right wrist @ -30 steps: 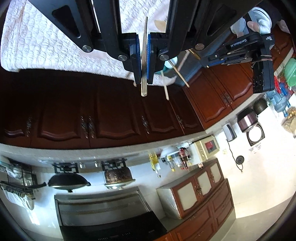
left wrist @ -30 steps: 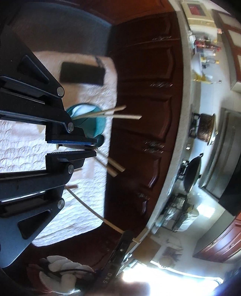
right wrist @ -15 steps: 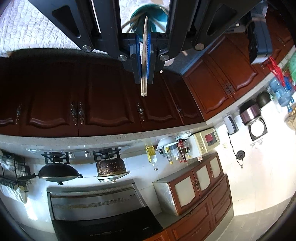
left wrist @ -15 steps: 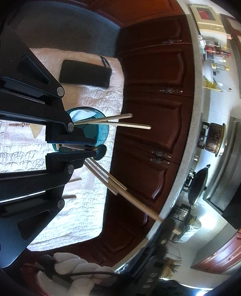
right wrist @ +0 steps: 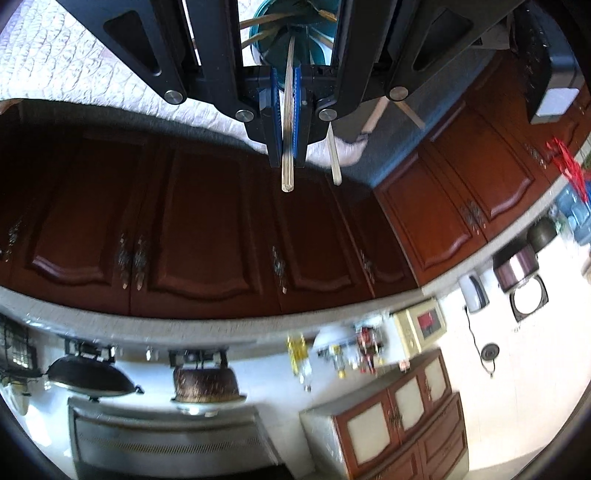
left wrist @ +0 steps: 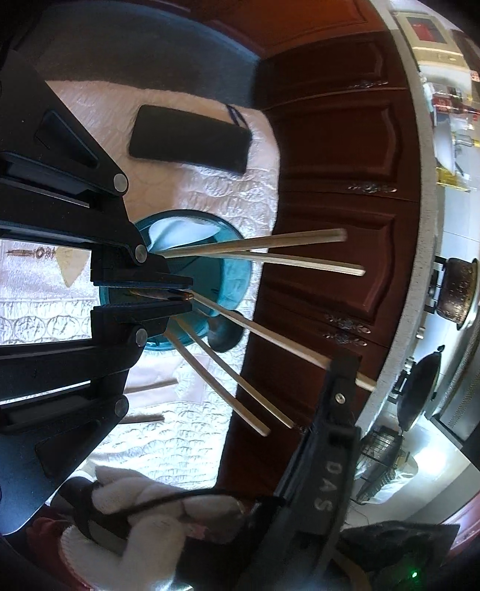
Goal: Organize utensils
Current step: 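Lower the fork and chopstick into the holder and open both tools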
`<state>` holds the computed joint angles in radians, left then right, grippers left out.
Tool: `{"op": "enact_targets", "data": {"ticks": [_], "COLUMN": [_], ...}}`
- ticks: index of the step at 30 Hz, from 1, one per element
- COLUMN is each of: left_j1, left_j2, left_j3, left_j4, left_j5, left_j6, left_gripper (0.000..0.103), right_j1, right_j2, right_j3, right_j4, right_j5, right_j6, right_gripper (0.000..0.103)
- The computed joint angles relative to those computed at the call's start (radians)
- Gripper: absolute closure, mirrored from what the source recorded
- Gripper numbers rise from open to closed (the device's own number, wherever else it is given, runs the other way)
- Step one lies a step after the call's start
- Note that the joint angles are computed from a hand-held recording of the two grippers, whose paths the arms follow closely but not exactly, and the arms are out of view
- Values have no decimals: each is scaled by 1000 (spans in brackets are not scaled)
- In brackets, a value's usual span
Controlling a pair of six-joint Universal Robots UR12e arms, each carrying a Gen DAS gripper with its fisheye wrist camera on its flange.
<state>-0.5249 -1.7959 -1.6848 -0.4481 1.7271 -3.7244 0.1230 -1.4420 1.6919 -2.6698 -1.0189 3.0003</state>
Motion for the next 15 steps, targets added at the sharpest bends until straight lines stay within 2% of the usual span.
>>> {"op": "enact_targets", "data": {"ticks": [7,13,14,15], "left_j1": [-2,-5,-5,-6], "left_j2": [-14,-18,-18,-17], "left_j3": [4,5,5,5], "left_j4": [-18,-24,-25,-27], "left_j5": [-10,-5,-4,-2], "left_j6": [-14,-25,-26,-26], "left_gripper": [98,98,98,98], "right_j1": [0,-10,-10,-10], "right_j2": [20,16,15,13], "right_j3": [3,3,3,2], "right_j4": [69,101,108,121], "right_j5": [-1,29,27,23], "right_j6": [-32,-64,-69,-72], "right_gripper": [98,98,96,90]}}
